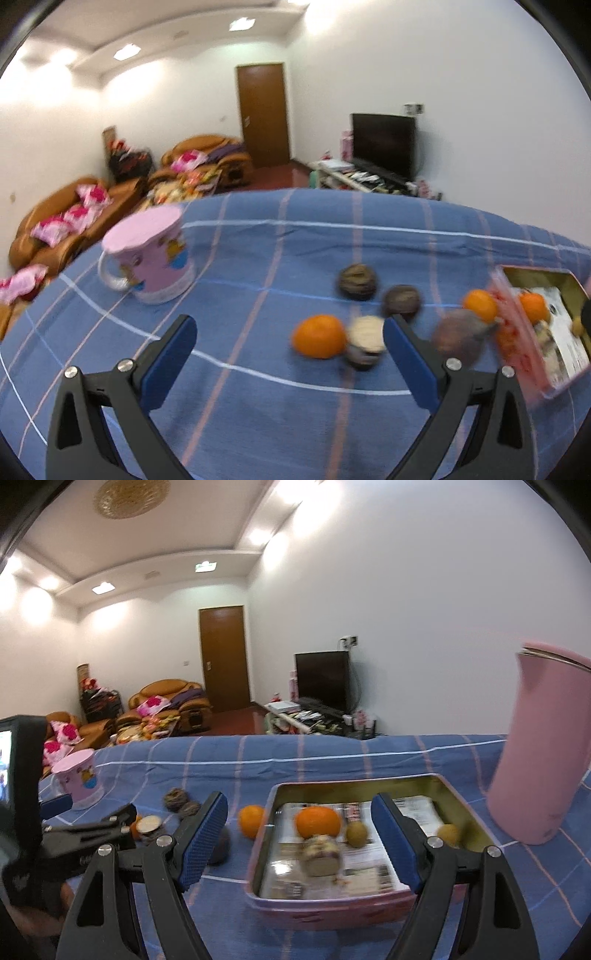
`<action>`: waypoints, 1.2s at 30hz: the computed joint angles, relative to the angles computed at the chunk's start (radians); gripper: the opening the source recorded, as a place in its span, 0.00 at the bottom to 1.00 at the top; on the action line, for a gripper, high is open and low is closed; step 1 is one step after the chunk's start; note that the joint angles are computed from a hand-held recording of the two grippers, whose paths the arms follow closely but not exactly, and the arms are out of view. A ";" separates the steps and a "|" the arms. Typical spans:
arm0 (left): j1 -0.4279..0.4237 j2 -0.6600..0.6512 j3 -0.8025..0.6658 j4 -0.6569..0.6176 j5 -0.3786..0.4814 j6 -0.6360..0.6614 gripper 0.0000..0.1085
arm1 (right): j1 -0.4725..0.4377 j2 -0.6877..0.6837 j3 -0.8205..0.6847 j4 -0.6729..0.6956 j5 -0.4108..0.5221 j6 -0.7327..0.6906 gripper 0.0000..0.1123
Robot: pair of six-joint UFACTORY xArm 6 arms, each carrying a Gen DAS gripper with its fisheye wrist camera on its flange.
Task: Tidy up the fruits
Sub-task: 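Move both tools back toward the remaining fruits on the table, then grasp an orange with the left tool while the right tool grasps the dark purple fruit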
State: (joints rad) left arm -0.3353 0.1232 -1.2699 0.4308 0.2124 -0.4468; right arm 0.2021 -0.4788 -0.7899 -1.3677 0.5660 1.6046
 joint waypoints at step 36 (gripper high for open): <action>0.061 0.118 -0.183 -0.848 0.189 0.772 0.92 | 0.029 0.313 -0.236 0.515 -0.084 -0.582 0.46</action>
